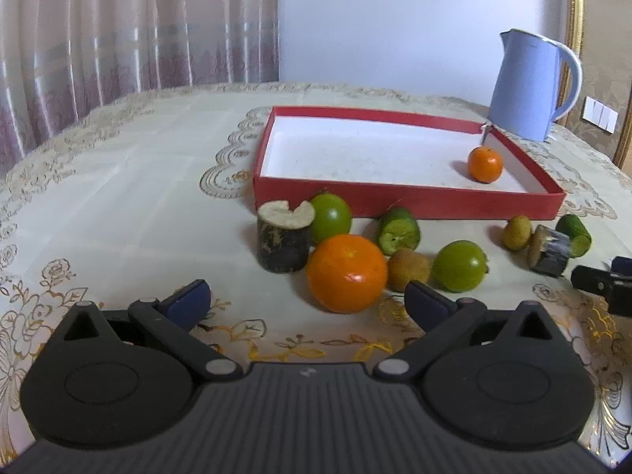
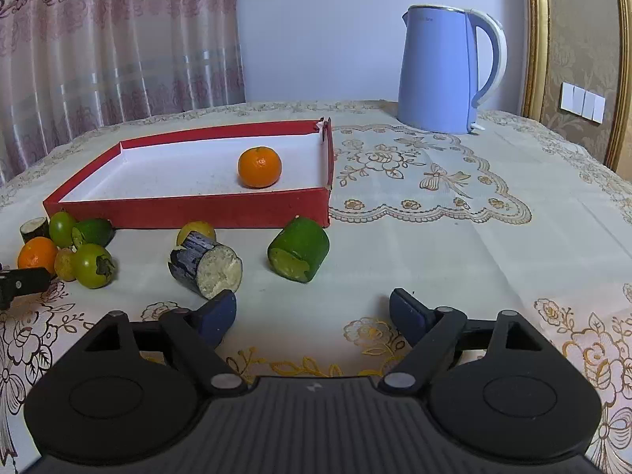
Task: Organize fruits
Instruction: 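Move the left gripper toward the other large orange, then close the left gripper around the large orange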
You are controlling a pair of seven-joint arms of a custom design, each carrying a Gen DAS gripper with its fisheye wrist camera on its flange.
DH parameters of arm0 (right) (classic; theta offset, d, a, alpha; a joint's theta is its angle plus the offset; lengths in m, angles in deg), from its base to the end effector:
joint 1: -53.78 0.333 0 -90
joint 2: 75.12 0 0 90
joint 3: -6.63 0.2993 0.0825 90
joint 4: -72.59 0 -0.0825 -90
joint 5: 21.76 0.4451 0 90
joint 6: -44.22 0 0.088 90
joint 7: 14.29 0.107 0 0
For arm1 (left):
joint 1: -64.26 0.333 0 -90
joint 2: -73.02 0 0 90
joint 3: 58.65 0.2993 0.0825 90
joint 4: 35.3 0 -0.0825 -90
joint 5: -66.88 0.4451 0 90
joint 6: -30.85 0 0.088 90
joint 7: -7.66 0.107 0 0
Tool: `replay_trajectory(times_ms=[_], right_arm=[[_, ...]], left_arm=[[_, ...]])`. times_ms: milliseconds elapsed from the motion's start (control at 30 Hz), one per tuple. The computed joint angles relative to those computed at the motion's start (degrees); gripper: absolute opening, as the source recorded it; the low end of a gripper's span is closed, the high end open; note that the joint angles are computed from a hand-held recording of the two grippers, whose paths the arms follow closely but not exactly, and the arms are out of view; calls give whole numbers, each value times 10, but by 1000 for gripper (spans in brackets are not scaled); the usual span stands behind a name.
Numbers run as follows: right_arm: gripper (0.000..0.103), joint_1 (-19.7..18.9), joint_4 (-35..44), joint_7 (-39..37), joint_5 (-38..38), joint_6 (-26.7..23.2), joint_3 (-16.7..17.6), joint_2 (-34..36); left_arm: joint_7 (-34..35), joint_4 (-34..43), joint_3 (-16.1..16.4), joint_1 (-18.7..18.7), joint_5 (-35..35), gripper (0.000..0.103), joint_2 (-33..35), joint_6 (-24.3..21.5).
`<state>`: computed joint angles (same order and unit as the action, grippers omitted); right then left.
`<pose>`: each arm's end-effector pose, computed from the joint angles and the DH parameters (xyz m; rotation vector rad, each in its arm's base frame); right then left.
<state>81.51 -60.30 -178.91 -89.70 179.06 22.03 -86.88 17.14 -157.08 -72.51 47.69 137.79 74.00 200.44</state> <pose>0.4163 0.3736 0.4042 -1.4082 1.8737 -0.9580 0.5028 -0.3686 0.4129 -1.4621 1.9194 -1.0252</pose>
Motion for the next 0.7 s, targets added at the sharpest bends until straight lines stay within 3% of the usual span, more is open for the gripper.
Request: replay_trajectory(times_ms=[367,467,600,700], right_arm=[[87,-2,-3,3,0,9,-2,0],[87,-2,-3,3,0,9,-2,-1],[87,-2,-3,3,0,9,-2,-1],[88,-2,-3,3,0,9,-2,0]], left_arm=[[-52,23,4,-5,37,101,16,5],[-67,27,8,-5,58,85,17,23],[-107,28,5,-8,112,66,9,4],[-60,27,5,-4,71,53,17,31]])
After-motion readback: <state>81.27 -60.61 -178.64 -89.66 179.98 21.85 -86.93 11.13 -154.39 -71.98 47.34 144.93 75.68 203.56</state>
